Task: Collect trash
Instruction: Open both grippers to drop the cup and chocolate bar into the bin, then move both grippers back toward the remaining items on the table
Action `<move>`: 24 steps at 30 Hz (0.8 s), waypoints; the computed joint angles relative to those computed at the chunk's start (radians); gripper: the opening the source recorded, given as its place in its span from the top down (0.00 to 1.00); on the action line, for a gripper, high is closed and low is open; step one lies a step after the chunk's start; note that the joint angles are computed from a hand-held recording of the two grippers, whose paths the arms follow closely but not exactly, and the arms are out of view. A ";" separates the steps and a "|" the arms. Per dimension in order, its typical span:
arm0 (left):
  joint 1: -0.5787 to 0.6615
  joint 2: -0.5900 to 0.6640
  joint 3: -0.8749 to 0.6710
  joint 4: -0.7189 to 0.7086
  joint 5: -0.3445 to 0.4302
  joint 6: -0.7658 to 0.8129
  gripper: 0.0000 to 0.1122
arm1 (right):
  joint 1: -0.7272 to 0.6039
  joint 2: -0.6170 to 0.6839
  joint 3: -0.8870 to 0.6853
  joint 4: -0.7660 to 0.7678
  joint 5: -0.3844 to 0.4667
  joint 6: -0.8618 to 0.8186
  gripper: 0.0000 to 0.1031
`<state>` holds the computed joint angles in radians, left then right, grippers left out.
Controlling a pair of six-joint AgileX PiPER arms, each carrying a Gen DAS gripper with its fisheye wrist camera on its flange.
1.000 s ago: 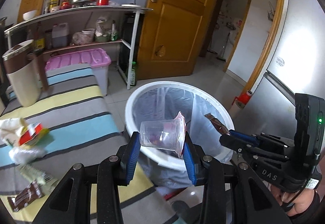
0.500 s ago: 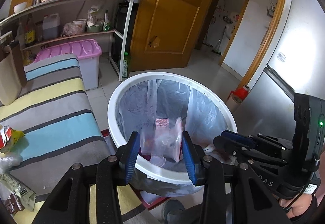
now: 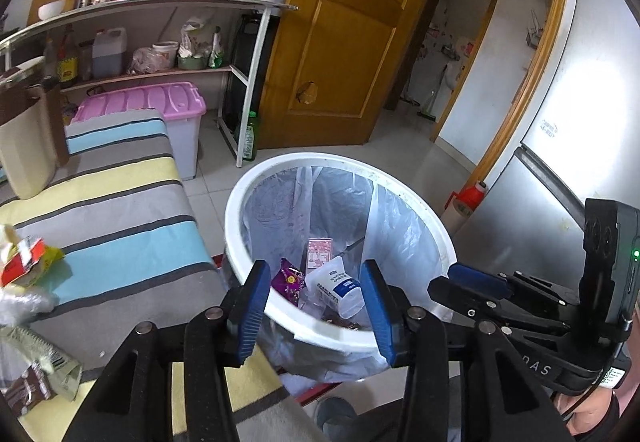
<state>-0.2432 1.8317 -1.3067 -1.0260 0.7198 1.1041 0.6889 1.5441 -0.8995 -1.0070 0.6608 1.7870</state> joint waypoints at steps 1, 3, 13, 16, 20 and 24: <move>0.006 -0.009 0.007 0.000 0.000 0.002 0.58 | 0.016 -0.001 -0.006 -0.001 0.014 0.005 0.64; 0.025 -0.037 0.038 -0.007 -0.003 0.020 0.58 | 0.050 -0.002 -0.016 -0.013 0.036 0.023 0.64; 0.155 -0.163 0.191 -0.057 0.006 0.130 0.58 | 0.170 0.032 -0.095 -0.026 0.081 0.037 0.64; 0.199 -0.195 0.228 -0.064 0.006 0.160 0.58 | 0.201 0.060 -0.132 -0.030 0.079 0.026 0.64; 0.265 -0.224 0.263 -0.079 0.021 0.201 0.58 | 0.229 0.088 -0.167 -0.028 0.065 0.009 0.63; 0.343 -0.234 0.281 -0.088 0.051 0.238 0.58 | 0.236 0.116 -0.209 -0.016 0.048 -0.020 0.57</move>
<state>0.1002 1.5973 -1.0258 -1.1144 0.7705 1.3419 0.9254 1.6604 -1.1088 -1.0230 0.7085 1.7672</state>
